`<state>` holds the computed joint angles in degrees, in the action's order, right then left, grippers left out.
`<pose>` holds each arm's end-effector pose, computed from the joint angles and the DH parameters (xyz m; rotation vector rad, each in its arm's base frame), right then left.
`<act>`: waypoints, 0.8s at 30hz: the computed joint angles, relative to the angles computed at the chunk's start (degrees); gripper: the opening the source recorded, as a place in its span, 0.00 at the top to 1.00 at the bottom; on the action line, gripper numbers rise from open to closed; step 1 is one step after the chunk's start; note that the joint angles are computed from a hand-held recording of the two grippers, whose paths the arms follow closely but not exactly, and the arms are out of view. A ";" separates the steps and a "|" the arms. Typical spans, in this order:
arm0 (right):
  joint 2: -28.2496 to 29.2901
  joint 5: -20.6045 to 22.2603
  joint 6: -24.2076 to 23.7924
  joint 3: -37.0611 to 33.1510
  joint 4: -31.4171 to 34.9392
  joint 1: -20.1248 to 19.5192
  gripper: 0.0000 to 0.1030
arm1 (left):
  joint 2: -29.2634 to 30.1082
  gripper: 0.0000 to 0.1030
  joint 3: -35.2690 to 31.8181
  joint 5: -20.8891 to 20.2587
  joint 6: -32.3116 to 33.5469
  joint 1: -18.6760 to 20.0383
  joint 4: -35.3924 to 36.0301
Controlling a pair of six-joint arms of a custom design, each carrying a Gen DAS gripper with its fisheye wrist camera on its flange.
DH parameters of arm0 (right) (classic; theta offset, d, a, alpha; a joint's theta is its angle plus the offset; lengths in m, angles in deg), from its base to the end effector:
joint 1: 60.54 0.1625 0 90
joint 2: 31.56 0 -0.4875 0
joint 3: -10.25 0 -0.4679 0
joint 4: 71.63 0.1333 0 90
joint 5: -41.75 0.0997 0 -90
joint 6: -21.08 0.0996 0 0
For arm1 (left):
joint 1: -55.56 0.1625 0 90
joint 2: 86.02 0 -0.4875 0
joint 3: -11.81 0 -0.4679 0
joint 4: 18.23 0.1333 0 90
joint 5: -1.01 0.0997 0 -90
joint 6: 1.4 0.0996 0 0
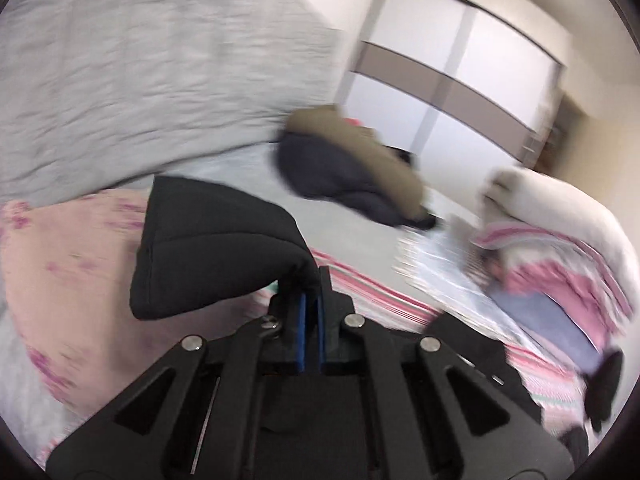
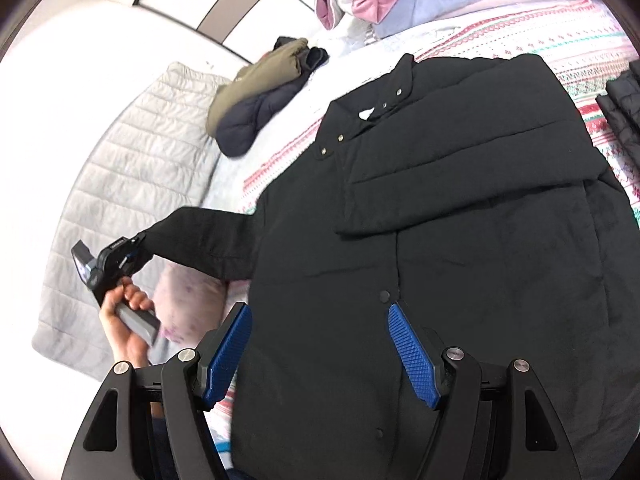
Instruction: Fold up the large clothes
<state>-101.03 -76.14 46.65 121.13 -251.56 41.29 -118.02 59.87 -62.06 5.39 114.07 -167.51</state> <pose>0.2189 -0.6222 0.3259 -0.6105 -2.5917 1.3402 -0.3684 -0.9430 0.2950 0.6242 2.5564 -1.1479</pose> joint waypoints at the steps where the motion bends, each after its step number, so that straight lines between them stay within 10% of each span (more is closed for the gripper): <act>1: -0.16 0.49 0.43 0.17 -0.63 -0.19 0.30 | -0.92 0.95 2.30 -2.11 0.88 -0.72 -0.06; 10: -3.20 -3.90 1.76 3.81 -7.86 0.86 0.30 | -2.57 0.93 20.82 -10.54 11.36 -5.88 -4.97; 17: -6.29 -4.31 4.39 7.11 -10.32 -0.67 0.30 | -0.01 0.59 23.65 -17.05 6.36 -4.68 12.36; 24: -8.39 -4.74 5.64 9.07 -11.84 -1.41 0.30 | -1.62 0.39 25.35 -15.69 4.75 -4.55 8.55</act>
